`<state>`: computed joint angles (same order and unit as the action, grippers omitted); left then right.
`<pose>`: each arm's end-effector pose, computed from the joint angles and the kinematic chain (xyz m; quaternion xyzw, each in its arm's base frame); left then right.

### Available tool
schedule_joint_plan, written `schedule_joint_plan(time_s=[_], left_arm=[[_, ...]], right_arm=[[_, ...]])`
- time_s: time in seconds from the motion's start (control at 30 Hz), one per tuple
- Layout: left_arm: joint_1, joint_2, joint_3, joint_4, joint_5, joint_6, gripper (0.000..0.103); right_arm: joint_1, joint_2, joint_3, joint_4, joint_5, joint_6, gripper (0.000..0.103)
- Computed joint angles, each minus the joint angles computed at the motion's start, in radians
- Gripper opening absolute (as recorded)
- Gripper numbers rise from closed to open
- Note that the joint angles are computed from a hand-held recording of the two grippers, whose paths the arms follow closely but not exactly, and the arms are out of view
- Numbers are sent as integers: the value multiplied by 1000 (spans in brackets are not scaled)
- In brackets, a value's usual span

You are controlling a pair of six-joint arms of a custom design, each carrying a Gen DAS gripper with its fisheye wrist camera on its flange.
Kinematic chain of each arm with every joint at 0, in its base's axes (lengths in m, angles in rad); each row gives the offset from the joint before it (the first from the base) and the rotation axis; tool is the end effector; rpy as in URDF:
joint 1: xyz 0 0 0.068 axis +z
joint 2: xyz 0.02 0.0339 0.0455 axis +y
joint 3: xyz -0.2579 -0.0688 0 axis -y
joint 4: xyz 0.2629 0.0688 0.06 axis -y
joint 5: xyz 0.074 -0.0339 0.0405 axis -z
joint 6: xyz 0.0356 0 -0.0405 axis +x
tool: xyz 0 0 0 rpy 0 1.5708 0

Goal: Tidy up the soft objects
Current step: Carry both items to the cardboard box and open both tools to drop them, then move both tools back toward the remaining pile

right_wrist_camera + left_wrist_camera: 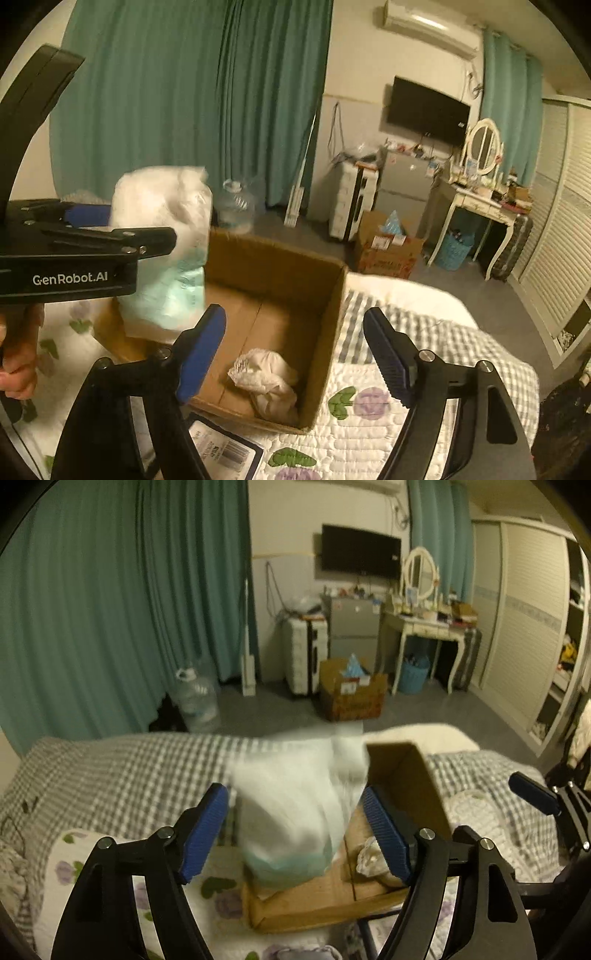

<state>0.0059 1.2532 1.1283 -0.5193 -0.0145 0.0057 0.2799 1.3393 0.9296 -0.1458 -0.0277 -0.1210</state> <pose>0.2954 0.0023 0.3195 -0.0033 0.8946 0.0091 0.4468 0.3063 0.0891 0.2570 -0.1806 0.8550 0.0506 0.4836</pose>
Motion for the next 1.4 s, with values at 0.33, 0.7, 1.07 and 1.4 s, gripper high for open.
schedule_joint_plan(time_s=[0.33, 0.7, 1.07, 1.4], left_arm=[[32, -226, 11, -138, -3, 10, 78], [94, -558, -24, -210, -12, 4, 103], [187, -753, -79, -299, 80, 36, 103], [207, -834, -204, -316, 83, 94, 103]], right_arm=[[10, -310, -23, -185, 23, 19, 81], [-40, -671, 8, -452, -53, 67, 98], [94, -907, 33, -623, 63, 104, 103], [396, -957, -15, -683, 329, 197, 103]])
